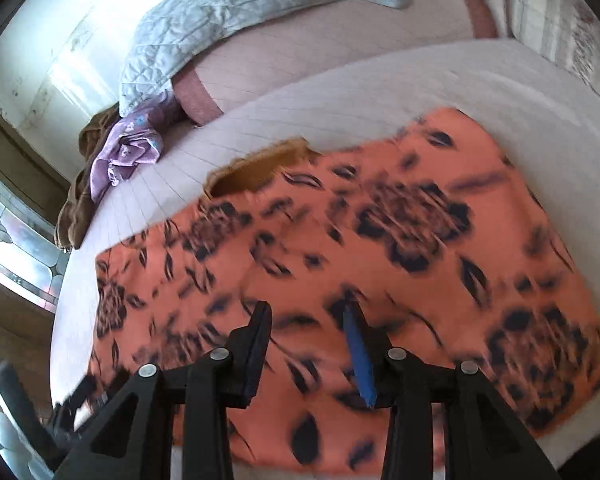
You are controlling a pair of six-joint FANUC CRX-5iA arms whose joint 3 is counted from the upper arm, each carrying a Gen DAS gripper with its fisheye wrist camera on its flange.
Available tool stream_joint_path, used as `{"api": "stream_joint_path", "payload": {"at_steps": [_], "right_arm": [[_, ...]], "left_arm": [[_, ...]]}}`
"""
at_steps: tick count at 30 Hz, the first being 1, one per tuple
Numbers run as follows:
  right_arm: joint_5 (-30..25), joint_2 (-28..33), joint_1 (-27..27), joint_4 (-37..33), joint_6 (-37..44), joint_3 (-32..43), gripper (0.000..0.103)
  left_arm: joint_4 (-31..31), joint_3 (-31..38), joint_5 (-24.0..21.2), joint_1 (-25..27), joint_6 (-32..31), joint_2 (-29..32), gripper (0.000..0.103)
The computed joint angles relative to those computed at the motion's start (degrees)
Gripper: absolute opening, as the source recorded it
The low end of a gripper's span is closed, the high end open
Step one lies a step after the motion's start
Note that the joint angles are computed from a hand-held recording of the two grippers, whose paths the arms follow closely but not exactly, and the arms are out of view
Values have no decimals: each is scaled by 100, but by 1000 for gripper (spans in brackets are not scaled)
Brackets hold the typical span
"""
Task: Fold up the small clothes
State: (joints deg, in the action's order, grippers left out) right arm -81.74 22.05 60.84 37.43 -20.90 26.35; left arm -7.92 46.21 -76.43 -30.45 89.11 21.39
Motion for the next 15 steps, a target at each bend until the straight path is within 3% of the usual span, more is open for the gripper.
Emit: {"api": "stream_joint_path", "payload": {"at_steps": [5,8,13,15], "right_arm": [[13,727,-603,-773,1225,1047,42],[-206,953,-651,-645,1708,1366,42],[179,358,-508,-580,1149,611,40],[100,104,-314,-378,832,274,40]], "left_arm": [[31,-48,36,12,-24,-15,78],[39,-35,64,22,-28,2,78],[52,-58,82,29,-26,0,78],[58,-54,73,34,-18,6,80]]}}
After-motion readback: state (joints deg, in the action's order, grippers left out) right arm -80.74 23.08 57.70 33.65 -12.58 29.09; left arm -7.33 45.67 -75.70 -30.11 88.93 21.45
